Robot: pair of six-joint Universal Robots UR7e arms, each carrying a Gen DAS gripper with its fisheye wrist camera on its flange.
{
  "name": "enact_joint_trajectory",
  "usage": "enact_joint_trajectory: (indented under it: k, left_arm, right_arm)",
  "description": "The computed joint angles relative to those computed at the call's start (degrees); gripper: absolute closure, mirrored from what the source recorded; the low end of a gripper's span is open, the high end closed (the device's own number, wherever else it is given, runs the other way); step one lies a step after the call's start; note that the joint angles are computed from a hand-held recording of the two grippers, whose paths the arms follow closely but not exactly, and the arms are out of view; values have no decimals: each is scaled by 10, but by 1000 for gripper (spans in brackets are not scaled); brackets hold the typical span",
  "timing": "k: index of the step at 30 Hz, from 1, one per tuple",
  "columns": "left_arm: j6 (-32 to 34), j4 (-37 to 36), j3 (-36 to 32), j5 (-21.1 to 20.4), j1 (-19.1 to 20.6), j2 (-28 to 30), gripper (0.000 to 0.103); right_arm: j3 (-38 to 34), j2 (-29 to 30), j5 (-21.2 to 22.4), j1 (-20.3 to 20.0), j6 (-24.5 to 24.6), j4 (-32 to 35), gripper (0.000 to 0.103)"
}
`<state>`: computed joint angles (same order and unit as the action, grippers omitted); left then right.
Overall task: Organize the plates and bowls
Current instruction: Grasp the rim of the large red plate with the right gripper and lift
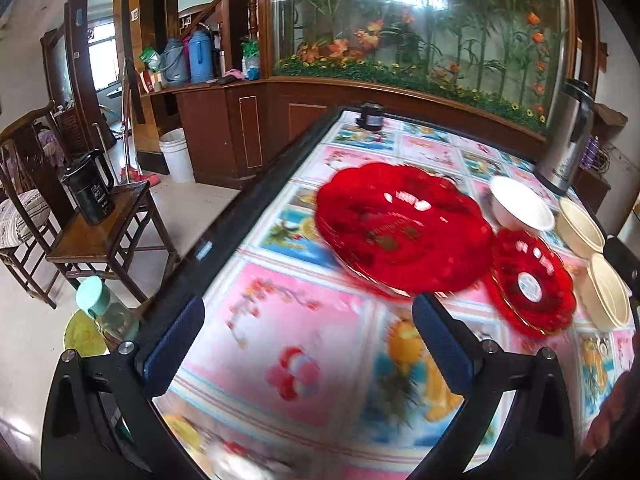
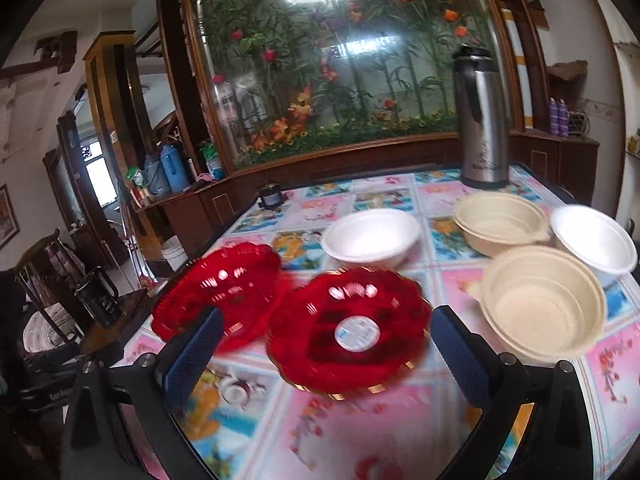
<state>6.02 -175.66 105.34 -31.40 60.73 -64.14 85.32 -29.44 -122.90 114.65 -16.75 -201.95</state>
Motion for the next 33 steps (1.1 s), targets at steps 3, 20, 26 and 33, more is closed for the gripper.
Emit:
enact_joint_trajectory:
  k: [3, 20, 26, 33]
  left_arm:
    - [3, 37, -32, -16, 14, -1, 0]
    - [-79, 229, -159, -50, 59, 36, 0]
    - [-105, 258, -200, -40, 62, 62, 0]
    - [-124, 301, -239, -35, 67, 92, 0]
  right_arm:
    - [-66, 25, 15, 4, 1, 55, 0]
    - [-282, 89, 116, -38, 60, 358, 0]
    - [-377, 128, 149, -57, 104, 483, 1]
    - [-519, 198, 156, -68, 154, 633, 1]
